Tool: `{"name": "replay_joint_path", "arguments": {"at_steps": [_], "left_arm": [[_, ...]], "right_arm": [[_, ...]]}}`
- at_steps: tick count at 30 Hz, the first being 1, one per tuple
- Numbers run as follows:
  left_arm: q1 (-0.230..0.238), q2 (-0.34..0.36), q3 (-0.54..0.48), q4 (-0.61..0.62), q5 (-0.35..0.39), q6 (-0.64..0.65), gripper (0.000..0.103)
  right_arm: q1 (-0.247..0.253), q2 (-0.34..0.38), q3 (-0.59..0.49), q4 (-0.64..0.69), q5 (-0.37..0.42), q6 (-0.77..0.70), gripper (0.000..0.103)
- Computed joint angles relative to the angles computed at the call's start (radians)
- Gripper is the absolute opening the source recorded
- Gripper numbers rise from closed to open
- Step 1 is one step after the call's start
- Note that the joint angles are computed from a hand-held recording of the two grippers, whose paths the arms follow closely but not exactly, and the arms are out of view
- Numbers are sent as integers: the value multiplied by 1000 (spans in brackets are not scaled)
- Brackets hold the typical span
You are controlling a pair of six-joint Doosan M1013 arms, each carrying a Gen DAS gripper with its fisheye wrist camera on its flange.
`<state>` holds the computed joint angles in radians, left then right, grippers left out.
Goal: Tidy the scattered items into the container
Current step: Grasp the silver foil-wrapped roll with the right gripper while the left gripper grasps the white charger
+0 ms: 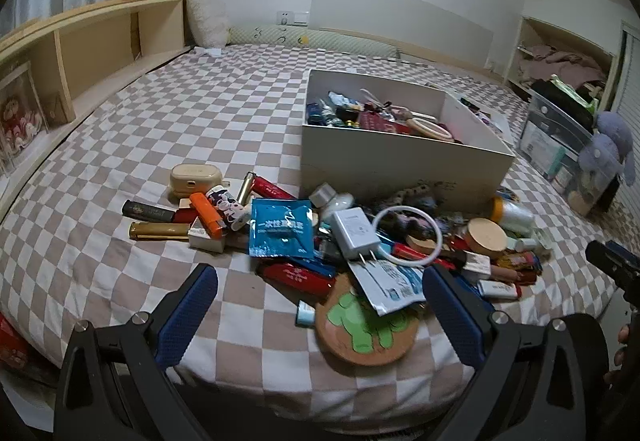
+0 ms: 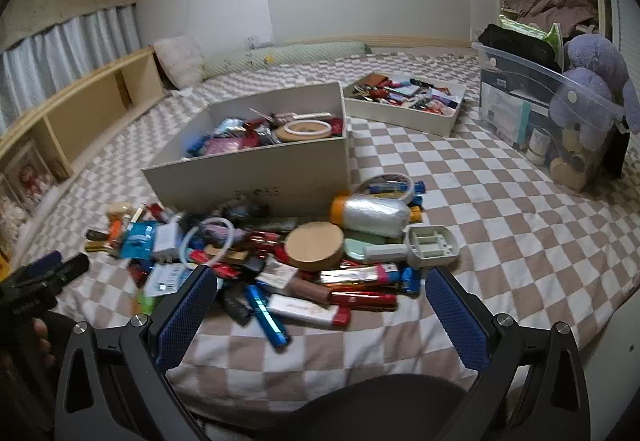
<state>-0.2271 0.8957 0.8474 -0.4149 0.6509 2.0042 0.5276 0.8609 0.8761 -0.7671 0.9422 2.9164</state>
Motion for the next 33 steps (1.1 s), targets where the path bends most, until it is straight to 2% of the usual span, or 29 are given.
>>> {"name": "replay_joint_path", "arguments": {"at_steps": [3,6,11,15,21,26,29,31,33], "left_arm": [[-2,27,-45,24,12,-21,103],[-4,58,-101,36,31,-31,103],[-11,101,-174,21,49,0,103],[-11,136,-230,-9,105,-13,103],[0,181,-295,-112,236,11,103],[-16,190,-312,-40,230,-19,103],[-27,221,-372,23,277,-83,102],[-31,238,-402,39,304,-108,101],[-39,251,-427,77,314,-140,101]], "right_arm": [[-22,3,-1,47,-24,4,103],[-40,27,-43,82,12,-2,103],[-76,101,-177,164,126,-32,103],[-96,173,-302,200,227,-19,103],[-118,293,-505,251,353,-47,103],[-127,419,-734,268,512,-127,103],[-131,387,-658,266,463,-98,103],[-132,366,-611,256,427,-87,94],[-132,344,-564,250,387,-78,91]]}}
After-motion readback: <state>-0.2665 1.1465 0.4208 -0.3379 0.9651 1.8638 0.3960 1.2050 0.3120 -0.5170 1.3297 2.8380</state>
